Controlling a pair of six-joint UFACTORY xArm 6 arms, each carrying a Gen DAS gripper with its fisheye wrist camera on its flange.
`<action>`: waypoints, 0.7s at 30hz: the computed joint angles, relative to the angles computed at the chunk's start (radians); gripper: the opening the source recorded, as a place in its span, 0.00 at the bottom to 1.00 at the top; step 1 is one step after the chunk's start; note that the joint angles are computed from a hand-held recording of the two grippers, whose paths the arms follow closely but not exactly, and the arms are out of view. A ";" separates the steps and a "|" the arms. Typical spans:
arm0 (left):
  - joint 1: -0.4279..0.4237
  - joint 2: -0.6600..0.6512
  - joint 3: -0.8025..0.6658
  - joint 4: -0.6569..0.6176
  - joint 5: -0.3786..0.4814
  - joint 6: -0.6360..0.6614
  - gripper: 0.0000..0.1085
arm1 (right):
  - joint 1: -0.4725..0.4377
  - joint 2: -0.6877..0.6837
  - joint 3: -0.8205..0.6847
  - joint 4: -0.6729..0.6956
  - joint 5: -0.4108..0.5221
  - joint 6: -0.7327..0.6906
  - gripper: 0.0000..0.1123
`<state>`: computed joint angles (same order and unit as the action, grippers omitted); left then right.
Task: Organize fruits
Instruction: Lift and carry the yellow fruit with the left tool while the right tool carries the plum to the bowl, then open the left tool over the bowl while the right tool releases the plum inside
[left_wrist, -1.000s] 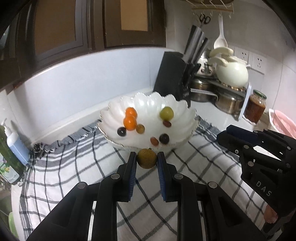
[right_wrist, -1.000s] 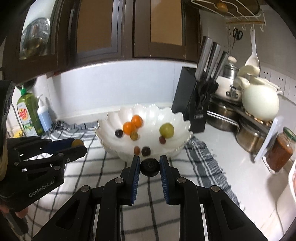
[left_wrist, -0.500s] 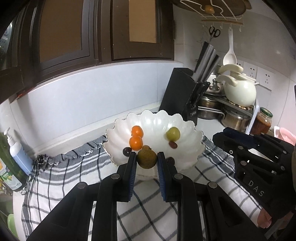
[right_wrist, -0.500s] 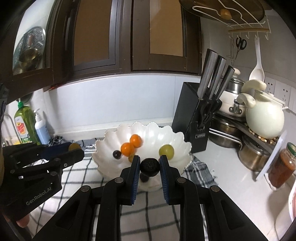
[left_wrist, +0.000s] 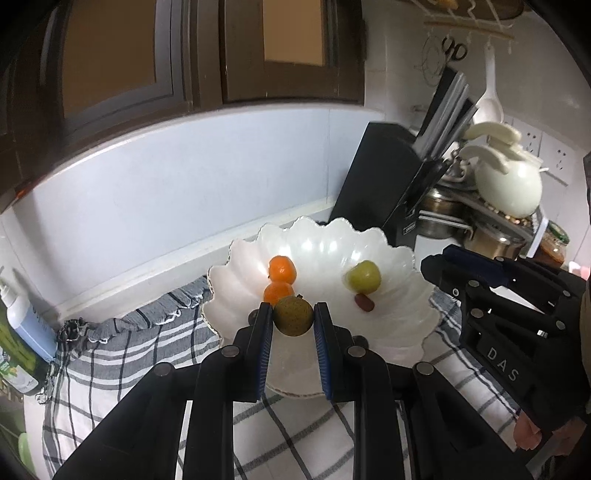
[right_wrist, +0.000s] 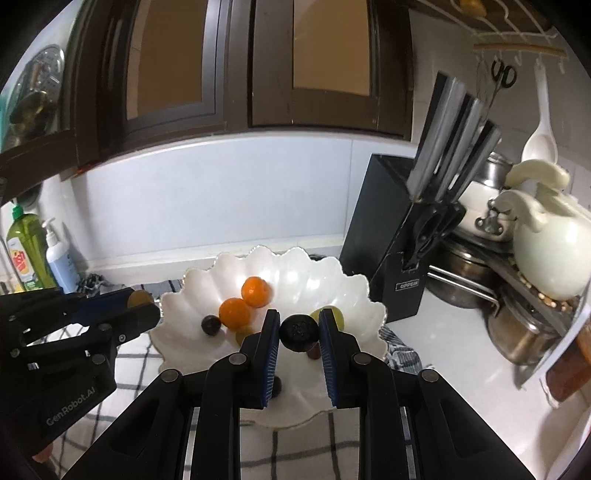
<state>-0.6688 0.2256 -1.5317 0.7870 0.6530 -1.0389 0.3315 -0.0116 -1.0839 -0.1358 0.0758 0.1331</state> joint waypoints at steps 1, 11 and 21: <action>0.008 0.016 -0.015 -0.028 -0.003 0.022 0.21 | 0.001 0.016 -0.017 0.013 0.011 -0.014 0.21; 0.035 0.134 -0.132 -0.171 0.051 0.143 0.21 | 0.004 0.159 -0.174 0.063 0.125 -0.096 0.21; 0.066 0.240 -0.231 -0.330 0.116 0.267 0.22 | 0.003 0.257 -0.279 0.029 0.225 -0.083 0.21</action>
<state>-0.6025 0.4657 -1.7631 0.4570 0.7693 -0.7717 0.3349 0.2457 -1.3630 -0.1064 0.3007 0.0498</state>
